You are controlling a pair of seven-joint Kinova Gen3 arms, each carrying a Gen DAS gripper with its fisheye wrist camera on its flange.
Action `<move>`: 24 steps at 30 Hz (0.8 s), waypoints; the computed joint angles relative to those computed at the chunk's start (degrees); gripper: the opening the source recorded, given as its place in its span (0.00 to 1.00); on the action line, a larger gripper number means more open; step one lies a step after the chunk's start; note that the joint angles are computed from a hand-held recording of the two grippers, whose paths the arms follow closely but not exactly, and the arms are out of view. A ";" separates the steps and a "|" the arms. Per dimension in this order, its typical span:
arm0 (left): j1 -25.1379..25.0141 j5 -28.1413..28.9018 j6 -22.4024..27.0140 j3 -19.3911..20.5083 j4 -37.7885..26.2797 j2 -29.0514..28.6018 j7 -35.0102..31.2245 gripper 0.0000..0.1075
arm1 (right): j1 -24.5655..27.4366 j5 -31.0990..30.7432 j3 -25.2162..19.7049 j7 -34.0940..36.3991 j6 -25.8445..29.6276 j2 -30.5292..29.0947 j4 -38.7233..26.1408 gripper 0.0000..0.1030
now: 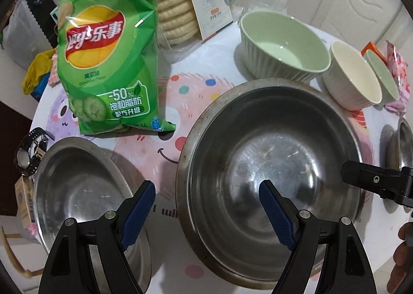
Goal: Organize plates and bowls
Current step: 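Close the left tool on the large steel bowl rim while the right tool grips its rim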
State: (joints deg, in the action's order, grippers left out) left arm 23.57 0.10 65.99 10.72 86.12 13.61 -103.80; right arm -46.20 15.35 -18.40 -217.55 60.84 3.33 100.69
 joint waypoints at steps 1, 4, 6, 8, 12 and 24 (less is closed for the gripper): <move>0.37 -0.61 -1.08 0.08 0.62 -0.22 -0.07 0.78 | 0.26 -0.28 0.15 0.44 -0.68 0.05 0.34 0.96; 1.41 -1.99 -1.73 0.34 0.86 0.25 0.13 0.78 | 1.01 -1.08 0.59 2.13 -2.96 0.31 1.27 0.84; 1.71 -1.89 -0.97 0.38 0.27 1.03 0.45 0.78 | 1.79 -2.83 0.94 4.81 -3.89 0.68 1.47 0.71; 2.37 -2.55 -1.31 0.30 0.53 1.17 1.29 0.70 | 2.67 -4.39 0.93 7.13 -4.84 1.10 1.61 0.55; 4.92 -6.91 -2.29 -0.06 1.23 1.19 4.60 0.41 | 2.56 -5.13 1.60 9.23 -5.60 1.25 1.56 0.17; 2.23 -2.93 -1.31 0.29 0.76 -0.49 2.34 0.25 | 0.71 -1.89 0.64 7.96 -2.67 0.02 0.79 0.10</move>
State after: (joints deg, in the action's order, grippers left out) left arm 25.79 -2.83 64.68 11.01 86.88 13.12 -101.46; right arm -45.49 13.47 -17.76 -209.58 58.17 3.36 101.48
